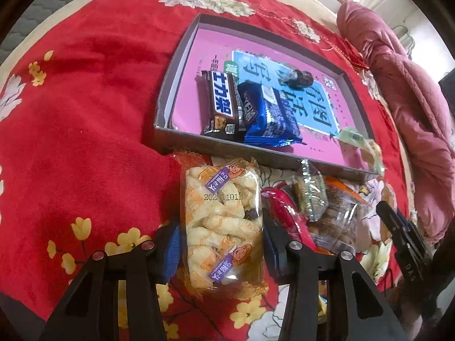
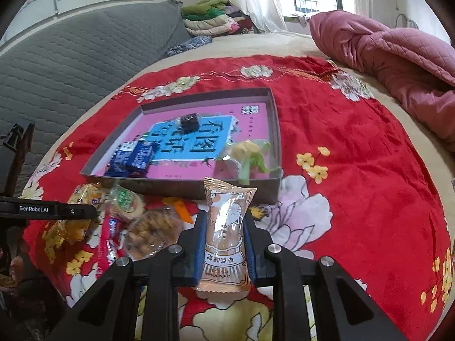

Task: Organize snacks
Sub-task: 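Grasp the pastry with right gripper while left gripper grasps the orange-puff bag, then carry the orange-puff bag and pastry in both grippers over the pink tray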

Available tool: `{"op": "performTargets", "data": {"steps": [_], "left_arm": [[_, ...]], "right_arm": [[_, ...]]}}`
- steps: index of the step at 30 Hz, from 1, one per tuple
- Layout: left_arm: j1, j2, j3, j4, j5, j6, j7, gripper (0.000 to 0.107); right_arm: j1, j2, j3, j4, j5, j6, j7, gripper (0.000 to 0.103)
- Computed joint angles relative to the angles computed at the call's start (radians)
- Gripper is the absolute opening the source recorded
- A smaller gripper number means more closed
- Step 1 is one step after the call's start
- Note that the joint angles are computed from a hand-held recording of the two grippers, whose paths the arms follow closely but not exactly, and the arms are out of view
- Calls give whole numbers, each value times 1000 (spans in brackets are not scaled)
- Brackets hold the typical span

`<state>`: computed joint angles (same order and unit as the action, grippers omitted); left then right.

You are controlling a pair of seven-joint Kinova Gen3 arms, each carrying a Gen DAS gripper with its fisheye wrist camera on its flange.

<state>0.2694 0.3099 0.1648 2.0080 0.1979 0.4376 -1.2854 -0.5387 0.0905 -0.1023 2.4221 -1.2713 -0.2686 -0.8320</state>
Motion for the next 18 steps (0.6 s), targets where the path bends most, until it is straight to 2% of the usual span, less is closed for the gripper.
{"op": "performTargets", "data": {"steps": [11, 18], "left_arm": [[13, -55, -5, 1, -17, -2, 14, 50], [22, -75, -12, 3, -42, -13, 36, 50]], "right_arm": [[-3, -19, -27, -5, 54, -8, -50, 24], [-10, -19, -34, -21, 27, -15, -24, 24]]}}
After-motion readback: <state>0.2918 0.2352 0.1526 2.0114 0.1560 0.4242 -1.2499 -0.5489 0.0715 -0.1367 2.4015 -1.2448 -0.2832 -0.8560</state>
